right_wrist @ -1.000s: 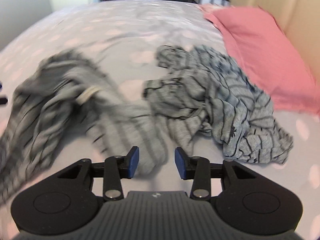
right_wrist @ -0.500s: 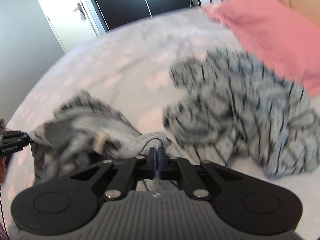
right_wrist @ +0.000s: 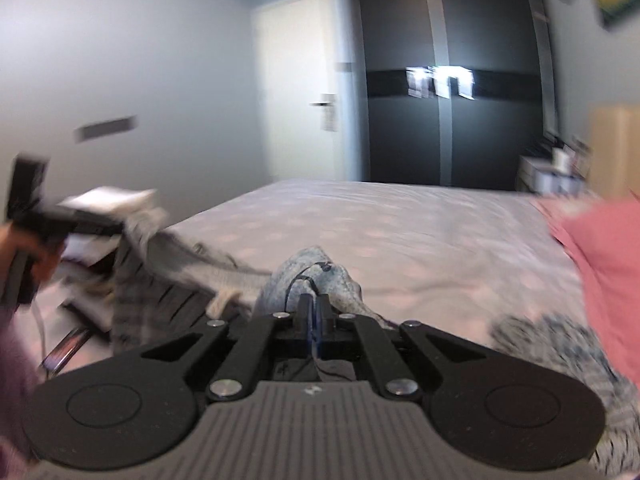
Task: Fold clothes
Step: 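Pull the shirt off the pile with both grippers, drawing it out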
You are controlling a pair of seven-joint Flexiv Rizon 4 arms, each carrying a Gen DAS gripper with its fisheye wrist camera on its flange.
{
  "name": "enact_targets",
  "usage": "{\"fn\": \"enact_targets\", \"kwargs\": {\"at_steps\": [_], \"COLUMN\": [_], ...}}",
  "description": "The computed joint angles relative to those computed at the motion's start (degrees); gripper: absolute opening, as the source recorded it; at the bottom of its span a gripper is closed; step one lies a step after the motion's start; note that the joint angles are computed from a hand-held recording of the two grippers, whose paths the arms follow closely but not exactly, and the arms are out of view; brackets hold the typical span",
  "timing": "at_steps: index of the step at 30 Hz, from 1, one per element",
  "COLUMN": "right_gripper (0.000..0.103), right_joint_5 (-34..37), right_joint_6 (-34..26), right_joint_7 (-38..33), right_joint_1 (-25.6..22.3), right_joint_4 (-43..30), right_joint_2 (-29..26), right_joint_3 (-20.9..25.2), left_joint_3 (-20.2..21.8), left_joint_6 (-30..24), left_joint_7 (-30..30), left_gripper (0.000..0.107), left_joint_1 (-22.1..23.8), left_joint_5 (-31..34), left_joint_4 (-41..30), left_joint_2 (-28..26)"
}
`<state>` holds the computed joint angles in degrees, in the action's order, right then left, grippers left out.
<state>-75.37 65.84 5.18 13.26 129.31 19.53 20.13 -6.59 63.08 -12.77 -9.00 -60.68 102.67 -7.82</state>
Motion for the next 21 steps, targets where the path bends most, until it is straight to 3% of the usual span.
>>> {"fn": "enact_targets", "kwargs": {"at_steps": [6, 15, 17, 19, 21], "right_gripper": [0.003, 0.006, 0.015, 0.034, 0.034], "right_joint_5": [11.59, 31.4, 33.72, 35.02, 35.67], "right_joint_6": [-2.58, -6.82, -6.98, -7.58, -9.48], "right_joint_7": [-17.71, -42.16, -45.71, -47.58, -48.12], "right_joint_1": [9.81, 22.95, 24.28, 25.22, 25.86], "right_joint_4": [-4.09, -7.53, -7.83, -8.13, -8.45], "right_joint_2": [-9.56, -20.71, -21.32, -21.05, -20.74], "right_joint_3": [3.3, 2.39, 2.13, 1.94, 1.8], "left_joint_3": [5.1, 5.32, 5.41, 5.29, 4.82], "left_joint_6": [-2.28, 0.05, -1.09, -1.7, -0.78], "left_joint_7": [-7.71, -12.35, -14.07, -14.33, -13.17], "left_gripper": [0.002, 0.002, 0.002, 0.002, 0.002], "left_joint_1": [3.3, 4.91, 5.73, 6.5, 6.74], "left_joint_5": [17.8, 34.2, 35.21, 35.22, 34.87], "left_joint_4": [6.18, 9.36, 9.09, 9.19, 9.95], "left_joint_2": [1.16, -1.21, -1.62, -1.73, -1.4]}}
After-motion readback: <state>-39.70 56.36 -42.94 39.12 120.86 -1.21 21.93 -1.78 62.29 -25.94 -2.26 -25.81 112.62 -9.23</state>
